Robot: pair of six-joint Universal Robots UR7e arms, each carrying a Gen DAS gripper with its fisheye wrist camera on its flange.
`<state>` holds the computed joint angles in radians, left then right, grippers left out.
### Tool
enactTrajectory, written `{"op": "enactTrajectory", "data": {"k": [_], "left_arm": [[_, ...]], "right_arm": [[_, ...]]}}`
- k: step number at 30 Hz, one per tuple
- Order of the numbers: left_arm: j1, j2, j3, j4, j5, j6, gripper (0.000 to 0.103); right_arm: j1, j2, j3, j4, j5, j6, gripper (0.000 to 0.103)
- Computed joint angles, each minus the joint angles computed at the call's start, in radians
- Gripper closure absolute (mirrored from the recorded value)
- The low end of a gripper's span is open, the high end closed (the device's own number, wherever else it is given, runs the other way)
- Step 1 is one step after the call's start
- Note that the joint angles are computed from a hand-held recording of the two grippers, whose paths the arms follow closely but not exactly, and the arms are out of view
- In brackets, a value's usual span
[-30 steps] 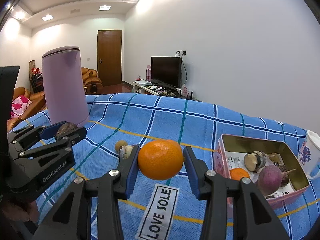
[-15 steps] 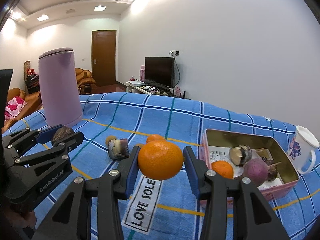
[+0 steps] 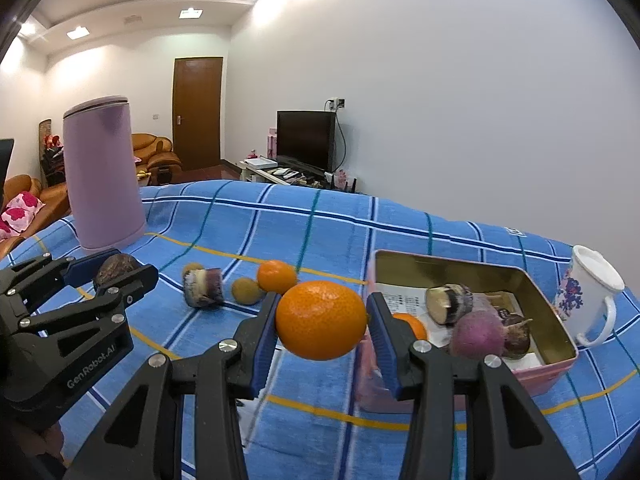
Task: Organize fruits
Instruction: 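Carry the mandarin and mangosteen over the tin box with both tools, then lower the mandarin and mangosteen into the tin box with both tools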
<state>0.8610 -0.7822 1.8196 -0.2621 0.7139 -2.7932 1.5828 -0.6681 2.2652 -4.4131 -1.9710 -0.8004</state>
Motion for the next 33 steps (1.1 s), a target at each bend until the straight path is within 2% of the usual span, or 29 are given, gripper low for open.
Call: {"op": "enactTrajectory", "data": {"k": [11, 23, 33], "left_arm": [[-0.037, 0.082, -0.078, 0.083, 0.028, -0.046, 0.062], [-0.086, 0.14, -0.124, 0.08, 0.045, -0.061, 0.062], [-0.111, 0.194, -0.186, 0.085, 0.103, -0.072, 0.062]], "right_arm": [[-0.062, -0.071, 0.037, -0.012, 0.008, -0.018, 0.057], [-0.142, -0.161, 0.071, -0.017, 0.031, -0.021, 0.057], [-0.195, -0.218, 0.063, -0.014, 0.028, -0.012, 0.057]]}}
